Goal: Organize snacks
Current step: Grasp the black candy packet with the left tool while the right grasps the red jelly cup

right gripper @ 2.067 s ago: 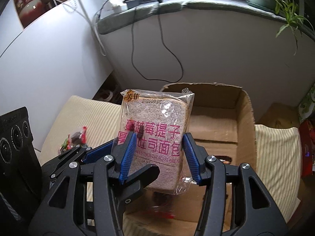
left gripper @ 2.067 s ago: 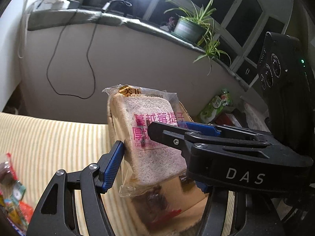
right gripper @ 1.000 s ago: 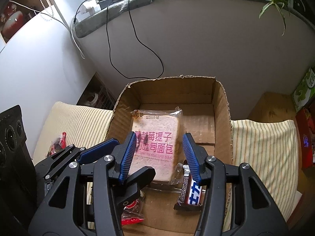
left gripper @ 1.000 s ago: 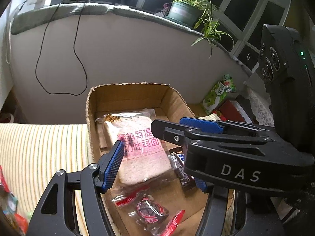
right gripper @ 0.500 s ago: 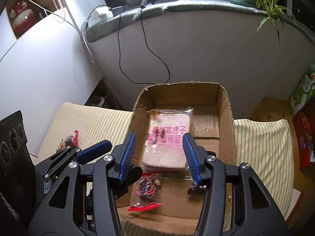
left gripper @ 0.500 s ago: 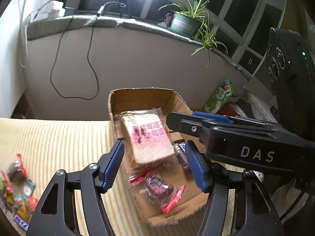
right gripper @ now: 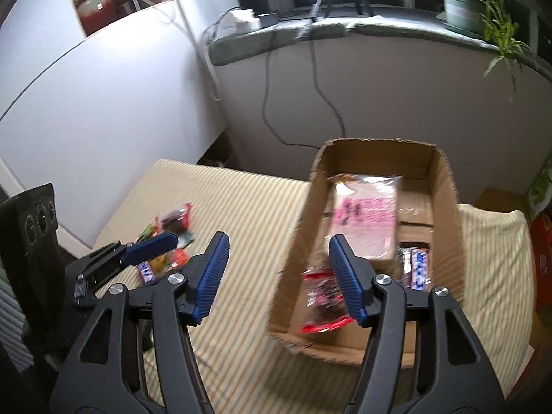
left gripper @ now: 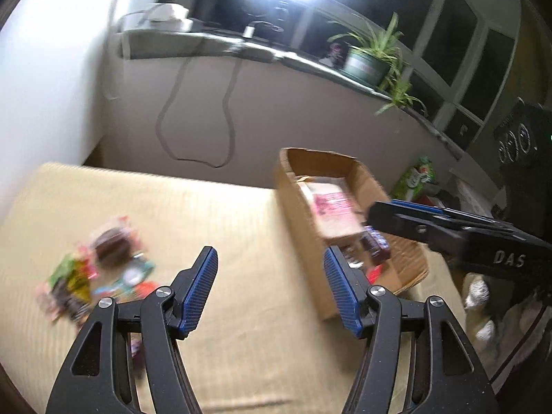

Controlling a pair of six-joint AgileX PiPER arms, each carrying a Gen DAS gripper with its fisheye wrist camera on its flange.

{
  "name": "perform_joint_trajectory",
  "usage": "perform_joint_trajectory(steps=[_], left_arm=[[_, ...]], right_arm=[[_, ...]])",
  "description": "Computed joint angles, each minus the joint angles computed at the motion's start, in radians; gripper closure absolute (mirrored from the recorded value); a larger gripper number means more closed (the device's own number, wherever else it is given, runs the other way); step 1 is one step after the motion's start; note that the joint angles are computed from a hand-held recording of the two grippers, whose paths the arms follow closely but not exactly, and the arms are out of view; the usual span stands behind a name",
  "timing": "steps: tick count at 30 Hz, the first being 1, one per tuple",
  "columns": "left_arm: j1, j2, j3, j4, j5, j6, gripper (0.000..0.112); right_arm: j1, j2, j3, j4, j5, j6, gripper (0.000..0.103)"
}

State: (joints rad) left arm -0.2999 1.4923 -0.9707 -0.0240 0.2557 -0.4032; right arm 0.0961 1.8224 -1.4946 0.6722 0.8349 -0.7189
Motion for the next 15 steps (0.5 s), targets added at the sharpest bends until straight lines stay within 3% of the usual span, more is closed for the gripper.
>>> perform_joint_trajectory(steps=[5, 10, 15], left_arm=[[0.073, -0.118, 0.178, 0.142, -0.037, -0.157, 0.05], [0.188, -0.211, 0.345, -0.037, -0.053, 0.01, 0.05], [0.319, -0.251, 0.431, -0.281, -0.051, 0.28, 0.05]], right_arm=[[0.041, -0.029, 0.062, 0.046, -0.002, -0.048, 0.037], [0.11, -0.026, 0.089, 0.05, -0.006, -0.053, 0.036], [0.18, 0.014, 0.078, 0.028, -0.015, -0.015, 0.036]])
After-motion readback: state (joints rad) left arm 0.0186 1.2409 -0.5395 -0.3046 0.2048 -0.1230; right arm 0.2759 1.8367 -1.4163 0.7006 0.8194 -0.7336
